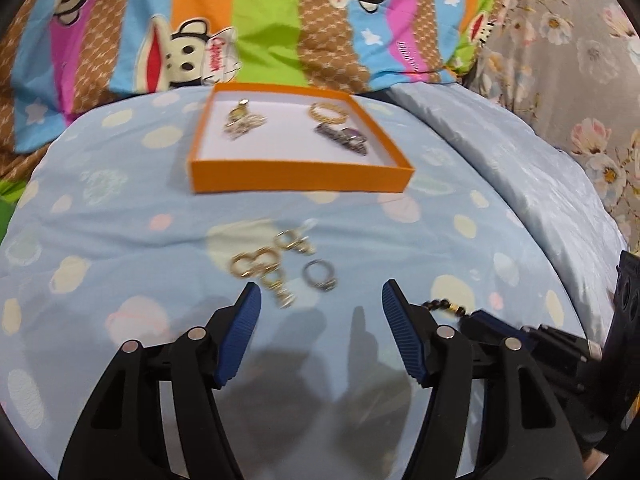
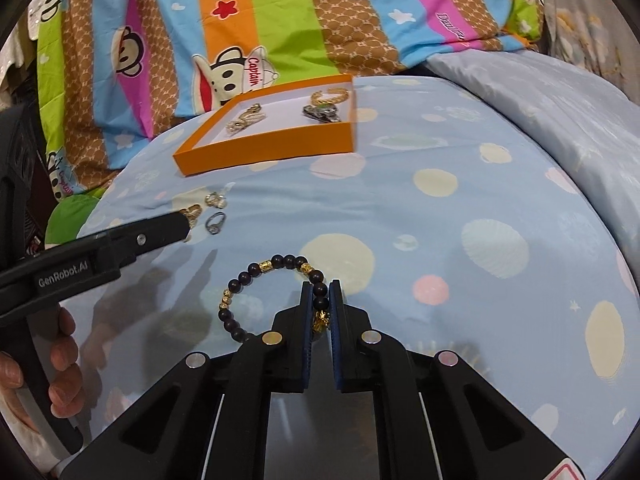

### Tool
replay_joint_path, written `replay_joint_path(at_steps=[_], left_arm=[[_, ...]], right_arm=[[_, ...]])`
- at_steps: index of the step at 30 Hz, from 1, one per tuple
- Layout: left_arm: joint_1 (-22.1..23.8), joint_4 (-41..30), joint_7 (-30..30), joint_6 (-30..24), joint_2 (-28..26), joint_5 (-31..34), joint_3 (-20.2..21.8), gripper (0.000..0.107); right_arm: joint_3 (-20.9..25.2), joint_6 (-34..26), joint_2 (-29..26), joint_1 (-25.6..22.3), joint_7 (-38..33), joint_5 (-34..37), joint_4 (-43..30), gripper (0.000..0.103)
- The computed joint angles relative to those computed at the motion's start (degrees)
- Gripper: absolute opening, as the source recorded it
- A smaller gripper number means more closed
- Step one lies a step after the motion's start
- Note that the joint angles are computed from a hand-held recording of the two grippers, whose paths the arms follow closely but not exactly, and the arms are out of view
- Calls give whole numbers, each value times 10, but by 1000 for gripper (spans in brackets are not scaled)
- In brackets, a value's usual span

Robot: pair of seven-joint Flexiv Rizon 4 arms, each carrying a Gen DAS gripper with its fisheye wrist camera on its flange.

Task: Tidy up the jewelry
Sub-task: 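Grasp the silver ring with the left tool while the right tool holds the bead bracelet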

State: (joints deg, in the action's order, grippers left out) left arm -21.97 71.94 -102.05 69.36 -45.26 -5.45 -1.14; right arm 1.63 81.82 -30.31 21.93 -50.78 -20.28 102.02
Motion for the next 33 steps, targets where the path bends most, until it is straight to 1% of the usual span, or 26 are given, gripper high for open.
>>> replay_joint_path(at_steps=[1, 2, 3, 4, 5, 6, 7, 8, 10, 12, 13, 14, 18, 23, 25, 27, 29, 30, 31, 33], left_arm=[[-8, -19, -4, -10, -10, 5, 8, 57], [-17, -43, -11, -27, -21, 12, 20, 52], [-23, -65, -17, -44, -32, 17, 28, 46], [-27, -88, -21, -65, -45, 21, 32, 42], [-27, -101, -25, -78, -52, 24, 33, 36], [-27, -115, -30, -94, -61, 27, 34, 33], [-27, -120, -36, -101, -64, 32, 37, 33], [-31, -124, -45, -101, -65, 43, 45, 32], [-27, -119, -46, -98, -63, 51, 40, 30], [-27, -116, -55, -94, -62, 58, 42, 24], [-25, -114, -56, -92, -61, 59, 39, 22], [-20, -107, -51, -85, -59, 56, 30, 17], [-11, -86, -44, -68, -49, 47, 17, 17], [-17, -73, -56, -50, -43, 49, 29, 17], [-16, -66, -58, -35, -40, 49, 28, 18], [-15, -58, -55, -19, -36, 50, 25, 21], [-11, -59, -36, -20, -39, 44, 13, 23], [-1, -58, -13, -19, -41, 34, -8, 23], [3, -56, 2, -15, -42, 28, -18, 23], [-4, -54, 8, -8, -40, 25, -10, 23]], right_arm=[[8, 0, 0, -8, -4, 7, 0, 7], [10, 1, 0, -10, -5, 10, 0, 7], [13, 3, 0, -13, -7, 13, 0, 7], [16, 4, 0, -15, -9, 16, 0, 7], [18, 4, 0, -16, -11, 19, 0, 7], [21, 5, -1, -19, -14, 22, -1, 7], [24, 4, -2, -21, -17, 25, -3, 7], [29, 4, -3, -24, -21, 29, -5, 7], [39, 2, -6, -31, -30, 38, -9, 7], [42, 1, -7, -33, -35, 43, -11, 7], [43, 0, -7, -33, -38, 45, -12, 7], [43, 0, -7, -32, -39, 47, -12, 7], [43, -2, -7, -31, -44, 54, -14, 7], [47, -2, -7, -33, -49, 62, -15, 7], [48, -3, -8, -33, -50, 64, -16, 8], [48, -3, -8, -33, -51, 66, -17, 8], [48, -3, -8, -33, -52, 67, -17, 7], [49, -3, -9, -33, -52, 68, -18, 8], [49, -3, -9, -33, -53, 68, -18, 8], [48, -3, -9, -33, -53, 69, -18, 8]])
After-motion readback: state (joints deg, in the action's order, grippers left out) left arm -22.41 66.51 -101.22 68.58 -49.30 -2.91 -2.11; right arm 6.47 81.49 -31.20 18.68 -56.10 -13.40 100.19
